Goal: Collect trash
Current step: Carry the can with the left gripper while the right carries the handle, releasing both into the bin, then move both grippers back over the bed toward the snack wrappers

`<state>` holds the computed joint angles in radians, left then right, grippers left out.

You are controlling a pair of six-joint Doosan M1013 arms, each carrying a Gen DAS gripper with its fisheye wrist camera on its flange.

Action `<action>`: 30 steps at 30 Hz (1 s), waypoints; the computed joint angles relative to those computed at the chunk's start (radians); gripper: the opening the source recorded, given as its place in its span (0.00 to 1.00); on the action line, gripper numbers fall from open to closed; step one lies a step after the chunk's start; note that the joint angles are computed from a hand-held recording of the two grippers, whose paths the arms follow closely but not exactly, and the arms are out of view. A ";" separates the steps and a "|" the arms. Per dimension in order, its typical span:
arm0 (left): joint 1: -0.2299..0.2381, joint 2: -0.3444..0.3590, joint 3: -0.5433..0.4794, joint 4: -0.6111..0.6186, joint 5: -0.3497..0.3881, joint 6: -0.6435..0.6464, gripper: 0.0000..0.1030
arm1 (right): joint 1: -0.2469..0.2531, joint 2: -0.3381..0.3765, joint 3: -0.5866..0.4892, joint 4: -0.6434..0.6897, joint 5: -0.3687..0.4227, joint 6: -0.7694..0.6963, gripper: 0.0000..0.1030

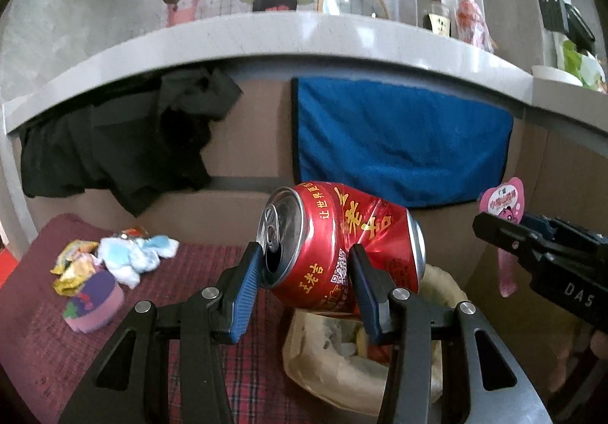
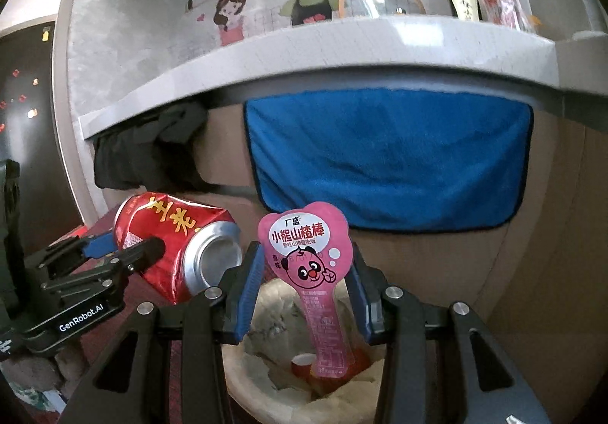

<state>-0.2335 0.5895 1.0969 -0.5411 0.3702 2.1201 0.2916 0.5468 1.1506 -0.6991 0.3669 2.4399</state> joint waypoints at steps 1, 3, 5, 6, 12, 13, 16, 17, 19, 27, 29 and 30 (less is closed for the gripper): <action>0.001 0.005 -0.007 0.003 0.011 -0.004 0.46 | -0.002 0.003 0.000 0.009 0.003 -0.003 0.38; 0.000 0.018 -0.023 0.022 0.033 -0.024 0.46 | -0.007 0.009 0.000 0.029 0.009 -0.010 0.38; -0.002 0.027 -0.032 0.036 0.045 -0.041 0.46 | -0.011 0.015 -0.003 0.050 0.014 -0.023 0.38; -0.003 0.032 -0.038 0.043 0.050 -0.049 0.46 | -0.012 0.019 -0.006 0.062 0.017 -0.032 0.38; 0.009 0.082 -0.115 -0.033 0.179 -0.028 0.46 | -0.022 0.041 -0.023 0.119 0.029 -0.077 0.39; 0.021 0.106 -0.155 -0.108 0.258 0.014 0.46 | -0.025 0.045 -0.029 0.139 0.032 -0.095 0.42; 0.041 0.168 -0.260 -0.158 0.423 -0.003 0.48 | -0.032 0.058 -0.042 0.199 0.049 -0.124 0.57; 0.042 0.173 -0.268 -0.140 0.424 -0.029 0.48 | -0.035 0.062 -0.045 0.237 0.057 -0.150 0.57; 0.049 0.173 -0.268 -0.141 0.418 -0.044 0.49 | -0.036 0.066 -0.046 0.256 0.072 -0.157 0.57; 0.098 0.111 -0.181 -0.118 0.304 -0.041 0.52 | -0.014 0.054 -0.030 0.200 0.044 -0.119 0.57; 0.117 0.092 -0.153 -0.089 0.272 -0.056 0.52 | -0.004 0.056 -0.038 0.182 0.043 -0.100 0.57; 0.128 0.082 -0.138 -0.068 0.256 -0.069 0.52 | 0.003 0.057 -0.042 0.171 0.041 -0.092 0.57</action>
<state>-0.1051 0.6718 0.9590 -0.6091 0.6259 2.0515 0.2942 0.6033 1.1082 -0.5286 0.4080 2.3479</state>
